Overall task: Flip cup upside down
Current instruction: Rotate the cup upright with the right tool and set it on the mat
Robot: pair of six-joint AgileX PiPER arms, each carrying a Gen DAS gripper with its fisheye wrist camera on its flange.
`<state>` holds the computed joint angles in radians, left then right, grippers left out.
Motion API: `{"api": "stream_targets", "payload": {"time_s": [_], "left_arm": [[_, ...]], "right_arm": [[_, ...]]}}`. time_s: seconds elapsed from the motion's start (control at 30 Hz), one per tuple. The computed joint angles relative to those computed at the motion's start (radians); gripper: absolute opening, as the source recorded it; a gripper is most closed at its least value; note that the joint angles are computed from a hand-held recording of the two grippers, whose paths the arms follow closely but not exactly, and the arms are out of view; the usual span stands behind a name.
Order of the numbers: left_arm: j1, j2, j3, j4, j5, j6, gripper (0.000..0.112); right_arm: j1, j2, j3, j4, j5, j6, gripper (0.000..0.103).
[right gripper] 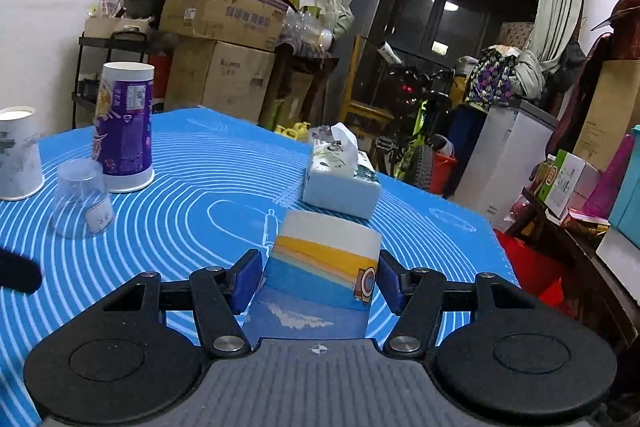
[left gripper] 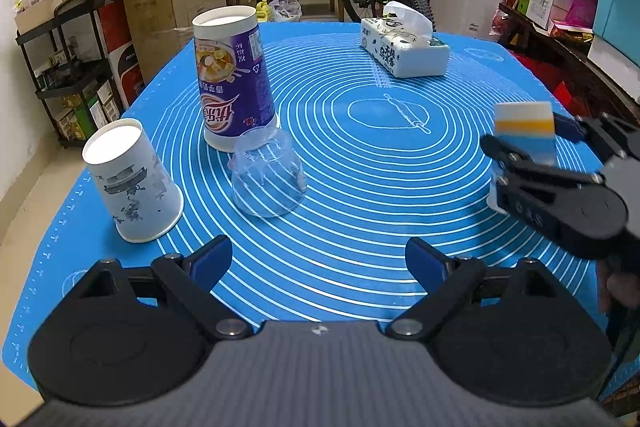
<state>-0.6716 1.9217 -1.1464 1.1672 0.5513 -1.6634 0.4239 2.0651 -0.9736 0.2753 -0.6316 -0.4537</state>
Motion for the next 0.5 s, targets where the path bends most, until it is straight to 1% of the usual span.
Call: {"api": "stream_targets", "payload": {"time_s": [0.07, 0.27, 0.3, 0.33, 0.4, 0.43, 0.5], "left_arm": [[-0.002, 0.002, -0.005, -0.003, 0.001, 0.005, 0.093], [-0.022, 0.001, -0.005, 0.023, 0.004, -0.022, 0.093], [-0.027, 0.0, -0.003, 0.031, 0.007, -0.031, 0.093], [-0.034, -0.001, -0.003, 0.036, 0.013, -0.037, 0.093], [-0.047, -0.006, 0.001, 0.049, 0.018, -0.055, 0.093], [-0.056, -0.008, 0.004, 0.059, 0.022, -0.07, 0.093], [-0.08, -0.016, 0.022, 0.091, 0.024, -0.113, 0.093]], "right_arm": [[-0.006, -0.026, 0.036, -0.031, -0.009, 0.044, 0.062], [-0.02, -0.073, 0.093, -0.065, 0.021, 0.123, 0.061], [-0.022, -0.081, 0.107, -0.073, 0.018, 0.134, 0.067], [-0.017, -0.087, 0.124, -0.064, 0.005, 0.133, 0.069], [-0.018, -0.112, 0.15, -0.074, 0.006, 0.142, 0.075], [-0.024, -0.132, 0.173, -0.099, 0.001, 0.168, 0.077], [-0.034, -0.179, 0.224, -0.125, -0.006, 0.213, 0.085]]}}
